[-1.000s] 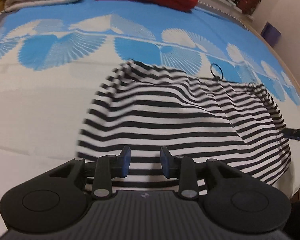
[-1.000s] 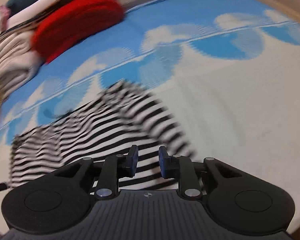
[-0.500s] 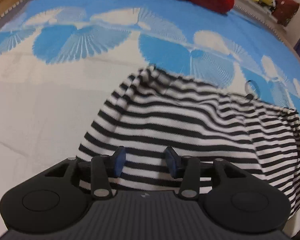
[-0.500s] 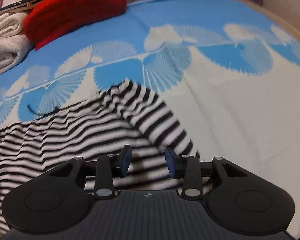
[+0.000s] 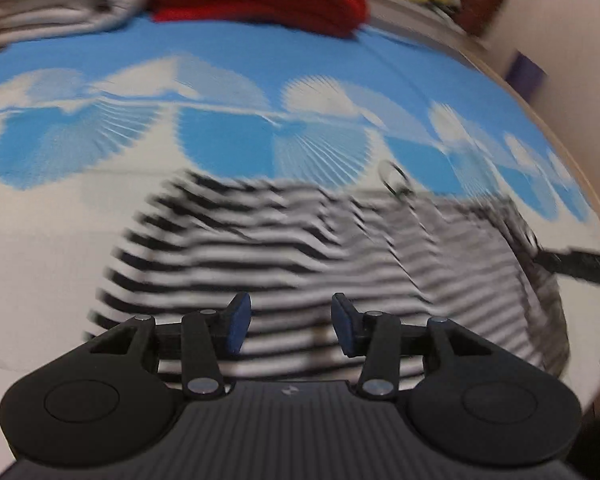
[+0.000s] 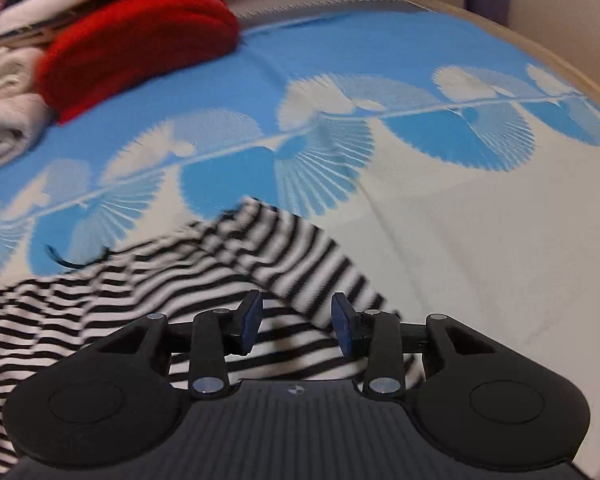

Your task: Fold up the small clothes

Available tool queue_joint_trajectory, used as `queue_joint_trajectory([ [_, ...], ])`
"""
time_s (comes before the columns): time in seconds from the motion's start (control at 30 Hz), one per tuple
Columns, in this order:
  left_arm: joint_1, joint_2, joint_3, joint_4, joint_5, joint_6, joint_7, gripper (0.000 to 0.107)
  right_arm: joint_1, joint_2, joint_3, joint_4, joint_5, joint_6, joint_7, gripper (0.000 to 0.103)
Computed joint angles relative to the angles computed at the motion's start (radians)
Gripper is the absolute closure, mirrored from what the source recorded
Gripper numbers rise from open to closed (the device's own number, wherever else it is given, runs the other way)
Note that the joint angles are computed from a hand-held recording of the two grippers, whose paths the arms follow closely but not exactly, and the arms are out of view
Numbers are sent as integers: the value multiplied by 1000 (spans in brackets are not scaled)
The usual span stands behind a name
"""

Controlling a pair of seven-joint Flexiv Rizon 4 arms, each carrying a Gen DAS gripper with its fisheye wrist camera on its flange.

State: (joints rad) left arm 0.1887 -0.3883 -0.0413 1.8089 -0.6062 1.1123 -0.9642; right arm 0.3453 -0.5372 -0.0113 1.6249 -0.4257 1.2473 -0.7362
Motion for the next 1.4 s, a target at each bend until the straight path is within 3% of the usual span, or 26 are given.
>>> queue_joint_trajectory([
  [0.07,-28,-16,44,-22,93,-54,-57,57,-37,-13,66,-29,52,-56,-71,60],
  [0.17,-77,-42,134,-58,270,-92,-231,56,-49,-34,112,-92,108,-270,-165,59],
  [0.33,-33,-3,103,-5,252,23,-286,56,-36,4,79,-35,113,-191,-150,59],
  [0.43,-14,-13,120,-31,278,-53,-310,56,-45,28,83,-1,129,-159,-154,59],
  [0.5,-7,-23,140,-58,315,-138,-340,56,-44,29,85,-4,119,-232,-181,58],
  [0.57,0,-2,144,-27,320,-93,-357,56,-36,32,83,-9,109,-319,-195,58],
  [0.67,6,41,141,38,340,68,-335,56,-28,65,59,42,85,-238,-138,58],
  [0.8,71,102,43,147,182,241,-187,56,-5,136,10,151,-8,-78,-14,58],
  [0.9,75,137,11,200,105,346,-85,56,10,194,-20,233,-100,30,70,58],
  [0.97,27,165,87,191,173,292,-175,56,16,229,-34,283,-162,93,129,58],
  [1.07,-47,222,203,181,362,175,-398,56,16,277,-38,354,-226,173,201,58],
  [1.27,-32,306,125,387,141,301,-329,59,-14,320,4,423,-260,203,238,57],
  [1.37,-35,294,168,395,252,182,-445,75,-11,322,-4,434,-321,175,249,57],
  [1.4,-30,287,166,393,245,159,-456,76,-9,323,-14,438,-359,175,264,57],
])
